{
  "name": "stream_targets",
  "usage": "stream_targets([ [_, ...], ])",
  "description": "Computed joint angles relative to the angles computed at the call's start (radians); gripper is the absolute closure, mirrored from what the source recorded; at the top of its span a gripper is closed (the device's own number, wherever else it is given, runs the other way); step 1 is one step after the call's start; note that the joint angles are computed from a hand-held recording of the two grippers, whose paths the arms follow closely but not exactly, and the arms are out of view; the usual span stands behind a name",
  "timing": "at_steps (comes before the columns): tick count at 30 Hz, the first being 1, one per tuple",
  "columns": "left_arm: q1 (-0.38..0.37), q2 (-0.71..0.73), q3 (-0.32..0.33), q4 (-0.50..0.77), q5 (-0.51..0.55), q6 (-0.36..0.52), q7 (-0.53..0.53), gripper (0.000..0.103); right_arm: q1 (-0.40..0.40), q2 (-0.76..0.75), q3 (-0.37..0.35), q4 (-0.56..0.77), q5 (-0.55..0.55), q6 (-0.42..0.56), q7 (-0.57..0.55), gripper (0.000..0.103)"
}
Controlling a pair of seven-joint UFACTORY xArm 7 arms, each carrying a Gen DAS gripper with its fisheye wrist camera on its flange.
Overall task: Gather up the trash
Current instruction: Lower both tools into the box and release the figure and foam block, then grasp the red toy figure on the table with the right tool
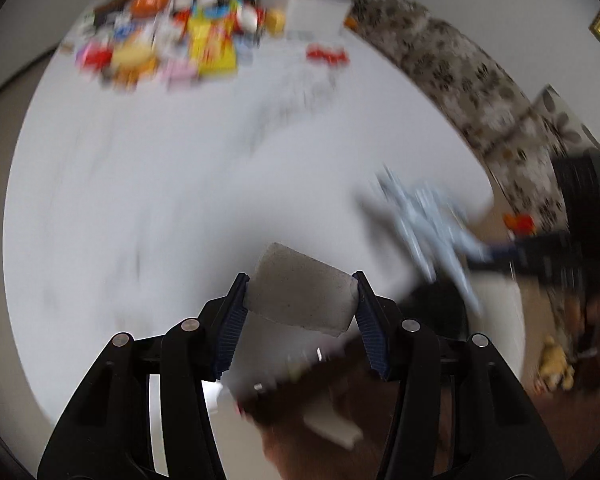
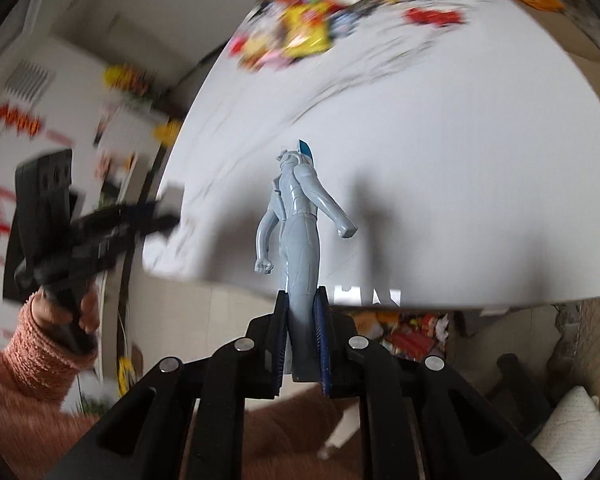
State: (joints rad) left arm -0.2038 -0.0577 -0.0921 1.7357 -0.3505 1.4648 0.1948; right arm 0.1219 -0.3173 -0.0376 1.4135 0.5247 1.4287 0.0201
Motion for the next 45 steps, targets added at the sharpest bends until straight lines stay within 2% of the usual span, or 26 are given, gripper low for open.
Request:
stream_targets([
  [4,0.020,-0.200,0.046,-0.258,-0.041,0.135,0.055,0.052,0.051,-0.007,0.040,0.016,-0.005,0.116,-0.023,0.090],
  [8,0.027,-0.296,0.054,-0.500,-0.039,0.146,0.045,0.052,0.091,-0.019,0.071,-0.058,0.017,0.183,-0.029,0.090],
  [13,0.017,-0.261,0.012,-0.744,-0.009,-0.040,-0.004,0.052,0.110,-0.065,0.107,-0.292,-0.033,0.118,-0.061,0.090],
  [18,-0.024,-0.125,-0.031,-0.894,0.019,-0.252,-0.072,0.048,0.117,-0.050,0.143,-0.527,-0.133,-0.070,-0.088,0.090],
  [21,-0.041,-0.072,-0.039,-0.963,0.053,-0.315,-0.136,0.041,0.121,-0.012,0.155,-0.607,-0.196,-0.185,-0.087,0.089],
  [22,-0.047,-0.045,-0.045,-0.975,0.080,-0.329,-0.165,0.038,0.120,0.007,0.159,-0.633,-0.221,-0.222,-0.075,0.084],
  [23,-0.052,-0.026,-0.050,-0.980,0.109,-0.344,-0.199,0.026,0.122,0.019,0.162,-0.644,-0.241,-0.239,-0.061,0.073],
  [24,-0.056,-0.019,-0.049,-0.991,0.111,-0.360,-0.211,0.024,0.122,0.032,0.168,-0.656,-0.273,-0.256,-0.042,0.039],
  [25,-0.057,-0.022,-0.045,-1.002,0.107,-0.363,-0.213,0.024,0.122,0.032,0.172,-0.673,-0.301,-0.276,-0.026,0.031],
  [27,-0.059,-0.015,-0.041,-1.001,0.109,-0.359,-0.235,0.020,0.133,0.032,0.162,-0.680,-0.300,-0.284,-0.036,0.036],
  [35,-0.060,-0.082,-0.028,-0.962,0.076,-0.320,-0.259,0.020,0.128,-0.043,0.136,-0.624,-0.293,-0.212,0.009,0.032],
  [39,-0.059,-0.143,-0.017,-0.918,0.066,-0.244,-0.241,0.020,0.130,-0.083,0.127,-0.548,-0.281,-0.140,0.004,0.031],
  [42,-0.060,-0.209,0.006,-0.866,0.020,-0.154,-0.174,0.020,0.136,-0.115,0.118,-0.450,-0.275,-0.070,-0.036,0.031],
  [45,-0.060,-0.297,0.031,-0.810,-0.017,-0.067,-0.080,0.020,0.134,-0.129,0.086,-0.318,-0.215,-0.035,-0.079,0.029],
])
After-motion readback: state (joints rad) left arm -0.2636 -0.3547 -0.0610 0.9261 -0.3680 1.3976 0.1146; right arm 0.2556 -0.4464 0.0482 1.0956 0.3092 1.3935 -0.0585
